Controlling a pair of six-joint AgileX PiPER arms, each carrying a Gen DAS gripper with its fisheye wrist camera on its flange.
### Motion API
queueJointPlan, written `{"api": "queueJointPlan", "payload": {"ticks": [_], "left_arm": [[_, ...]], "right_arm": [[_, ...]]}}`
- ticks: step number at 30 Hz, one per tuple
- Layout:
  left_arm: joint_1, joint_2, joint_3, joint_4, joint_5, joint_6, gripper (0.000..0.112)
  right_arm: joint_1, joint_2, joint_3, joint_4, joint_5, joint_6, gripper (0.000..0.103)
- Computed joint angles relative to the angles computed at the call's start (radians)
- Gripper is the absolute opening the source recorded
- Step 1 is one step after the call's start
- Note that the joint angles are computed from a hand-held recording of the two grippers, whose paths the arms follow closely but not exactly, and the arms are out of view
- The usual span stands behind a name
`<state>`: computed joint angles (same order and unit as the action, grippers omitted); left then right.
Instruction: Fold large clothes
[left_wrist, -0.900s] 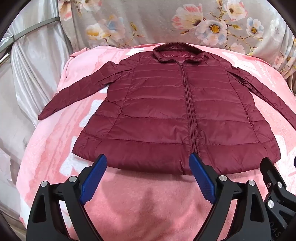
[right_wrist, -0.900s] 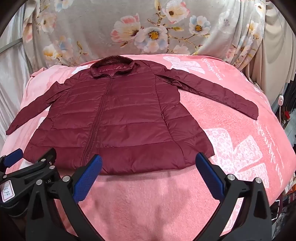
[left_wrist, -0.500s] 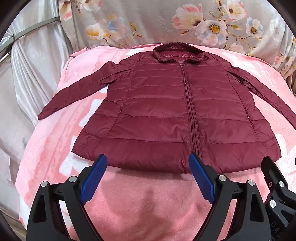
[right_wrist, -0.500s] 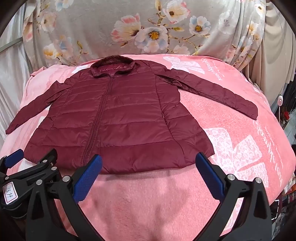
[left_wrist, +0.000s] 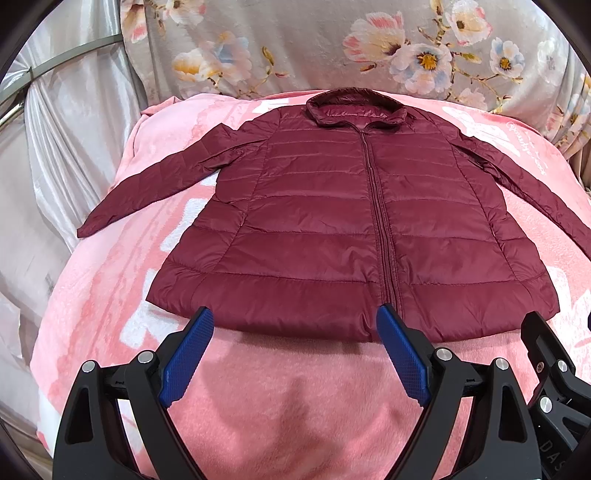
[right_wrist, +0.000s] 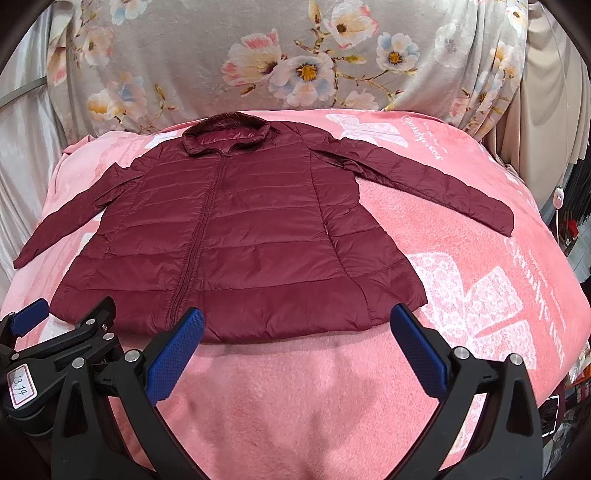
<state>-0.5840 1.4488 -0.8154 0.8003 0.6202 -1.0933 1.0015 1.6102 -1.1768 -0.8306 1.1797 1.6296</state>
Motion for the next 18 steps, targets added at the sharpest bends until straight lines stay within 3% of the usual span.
{"api": "queueJointPlan", "payload": {"ticks": [18], "left_arm": [[0.017,-0.018,-0.012,-0.034,0.013,0.051,0.087]], "right_arm": [[-0.007,0.001,-0.003,-0.001,-0.007,-0.005,0.098]]}}
